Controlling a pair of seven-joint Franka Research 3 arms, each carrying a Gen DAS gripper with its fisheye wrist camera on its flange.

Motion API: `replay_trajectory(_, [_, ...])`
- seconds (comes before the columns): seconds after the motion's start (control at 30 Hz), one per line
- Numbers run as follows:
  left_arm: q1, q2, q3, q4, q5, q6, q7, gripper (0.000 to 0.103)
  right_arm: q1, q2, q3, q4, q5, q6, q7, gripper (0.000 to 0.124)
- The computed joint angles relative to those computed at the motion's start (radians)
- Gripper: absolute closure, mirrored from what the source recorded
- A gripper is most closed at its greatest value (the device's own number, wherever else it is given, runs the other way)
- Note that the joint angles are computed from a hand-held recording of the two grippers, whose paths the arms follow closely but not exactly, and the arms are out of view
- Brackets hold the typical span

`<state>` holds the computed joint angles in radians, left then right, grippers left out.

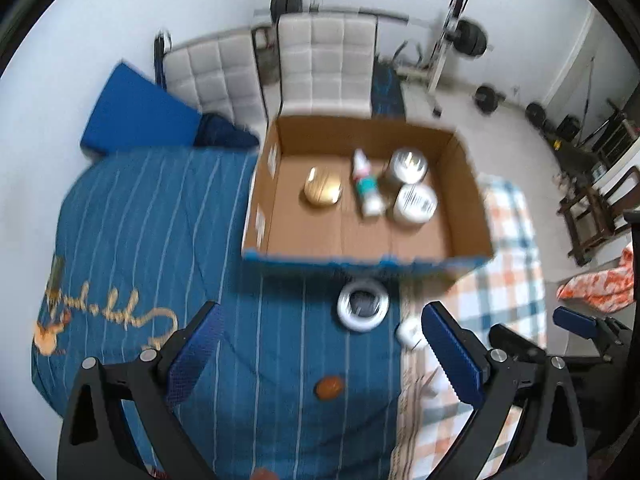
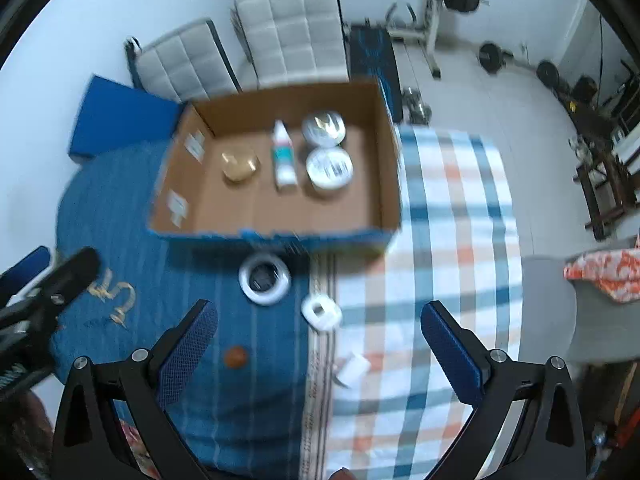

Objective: Organize rigid objects
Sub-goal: 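Lift both tools out of the box toward the remaining items, then grasp the black compact with left tool while right tool grasps the white earbud case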

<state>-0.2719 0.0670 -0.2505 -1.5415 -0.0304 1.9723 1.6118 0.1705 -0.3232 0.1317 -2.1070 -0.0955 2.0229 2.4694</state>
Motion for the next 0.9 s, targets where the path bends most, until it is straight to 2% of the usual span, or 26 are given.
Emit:
replay_trajectory(0.17, [0.003,-0.010,0.004,-0.148,0.021,-0.043,-0.040,0.002,0.013,0.012,-0.033,-0.131,0.116,0.042,-0.046,0.021])
replay_trajectory(0.27, [0.004,0.017,0.004,-0.191,0.018,-0.071,-0.067,0.002,0.017,0.031,-0.045,-0.197,0.170,0.102,-0.079,0.021])
replay_trajectory(0.43, [-0.013,0.080,-0.005,-0.201,0.088,-0.076,-0.122,0.002,0.015,0.129,-0.052,-0.235,0.198,0.212,-0.102,0.021])
replay_trajectory(0.57, [-0.026,0.135,-0.009,-0.171,0.129,-0.094,-0.159,0.002,0.023,0.221,-0.069,-0.233,0.252,0.288,-0.130,0.027])
replay_trajectory(0.73, [-0.042,0.190,-0.018,-0.118,0.143,-0.107,-0.174,0.002,0.036,0.303,-0.086,-0.222,0.350,0.312,-0.204,0.059])
replay_trajectory(0.8, [-0.052,0.219,-0.025,-0.083,0.139,-0.118,-0.175,0.002,0.040,0.290,-0.084,-0.225,0.302,0.308,-0.178,0.072])
replay_trajectory(0.9, [-0.069,0.280,-0.038,-0.014,0.114,-0.143,-0.169,0.002,0.031,0.250,-0.096,-0.265,0.334,0.279,-0.171,0.072])
